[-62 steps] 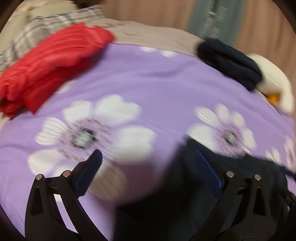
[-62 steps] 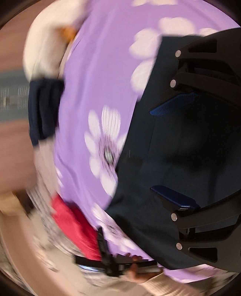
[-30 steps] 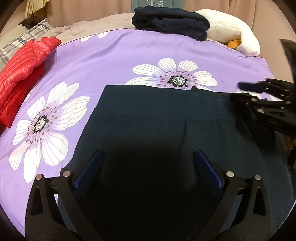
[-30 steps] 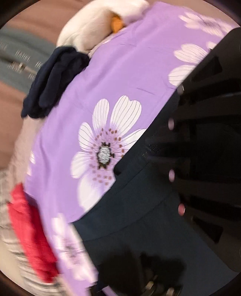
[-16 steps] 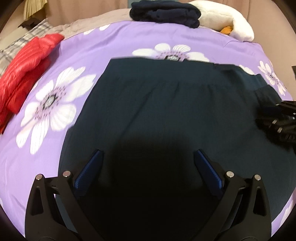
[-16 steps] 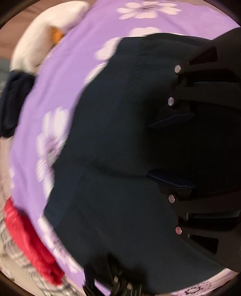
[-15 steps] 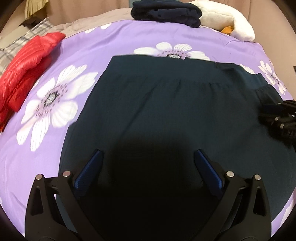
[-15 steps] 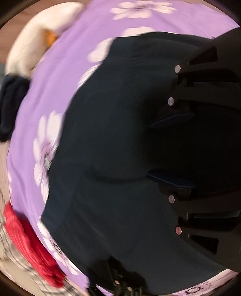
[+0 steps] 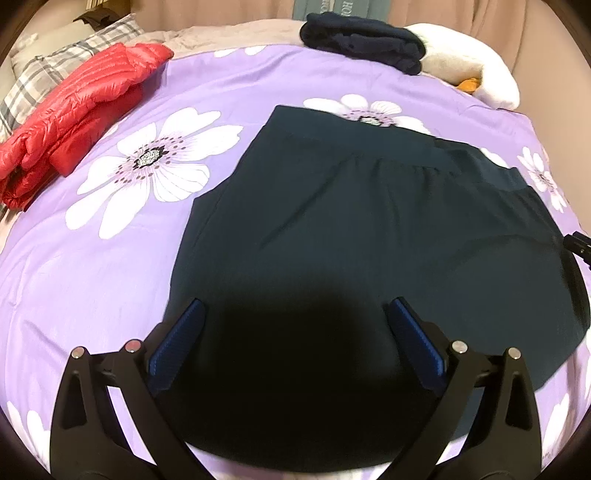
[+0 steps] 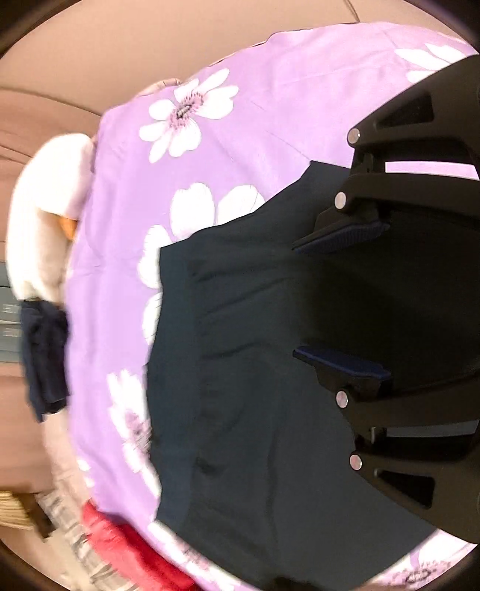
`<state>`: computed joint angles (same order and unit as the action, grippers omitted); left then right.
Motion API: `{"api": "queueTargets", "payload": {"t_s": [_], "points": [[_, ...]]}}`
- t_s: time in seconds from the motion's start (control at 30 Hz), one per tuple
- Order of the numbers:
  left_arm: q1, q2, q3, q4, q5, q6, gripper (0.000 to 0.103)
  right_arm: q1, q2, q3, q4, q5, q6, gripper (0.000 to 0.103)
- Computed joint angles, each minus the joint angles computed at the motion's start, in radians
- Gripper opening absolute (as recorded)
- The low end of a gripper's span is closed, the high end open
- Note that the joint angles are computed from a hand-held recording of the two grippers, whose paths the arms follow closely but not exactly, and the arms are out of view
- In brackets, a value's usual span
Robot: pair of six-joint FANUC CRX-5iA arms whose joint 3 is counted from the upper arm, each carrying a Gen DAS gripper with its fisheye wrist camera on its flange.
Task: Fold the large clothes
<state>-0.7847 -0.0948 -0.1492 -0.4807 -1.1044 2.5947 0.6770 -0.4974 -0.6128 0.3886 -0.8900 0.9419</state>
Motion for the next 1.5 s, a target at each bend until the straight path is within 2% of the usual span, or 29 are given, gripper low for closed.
{"api": "queueTargets", "payload": {"t_s": [0.07, 0.2, 0.3, 0.4, 0.47, 0.53, 0.8, 1.0, 1.5], "points": [[-0.044, 0.007, 0.018, -0.029, -0.015, 0.030, 0.101, 0.068, -0.061, -0.032, 0.021, 0.007, -0.045, 0.069], [-0.115, 0.041, 0.056, -0.065, -0.030, 0.072, 0.101, 0.232, -0.155, -0.104, 0.061, 0.026, -0.153, 0.071], [-0.156, 0.087, 0.088, -0.087, -0.046, 0.088, 0.101, 0.295, -0.156, -0.154, 0.104, 0.064, -0.234, 0.073], [-0.189, 0.138, 0.122, -0.125, -0.083, 0.098, 0.101, 0.336, -0.135, -0.175, 0.106, 0.058, -0.263, 0.073], [-0.183, 0.142, 0.112, -0.117, -0.074, 0.101, 0.101, 0.370, -0.116, -0.196, 0.166, 0.034, -0.314, 0.075], [-0.183, 0.138, 0.104, -0.119, -0.069, 0.101, 0.101, 0.347, -0.107, -0.206, 0.167, 0.039, -0.307, 0.077], [-0.186, 0.113, 0.079, -0.126, -0.079, 0.126, 0.101, 0.290, -0.224, -0.248, 0.156, -0.001, -0.332, 0.077], [-0.186, 0.103, 0.070, -0.128, -0.087, 0.124, 0.101, 0.254, -0.306, -0.281, 0.158, -0.075, -0.367, 0.077], [-0.191, 0.078, 0.046, -0.123, -0.097, 0.145, 0.101, 0.207, -0.388, -0.306, 0.133, -0.104, -0.404, 0.077]]}}
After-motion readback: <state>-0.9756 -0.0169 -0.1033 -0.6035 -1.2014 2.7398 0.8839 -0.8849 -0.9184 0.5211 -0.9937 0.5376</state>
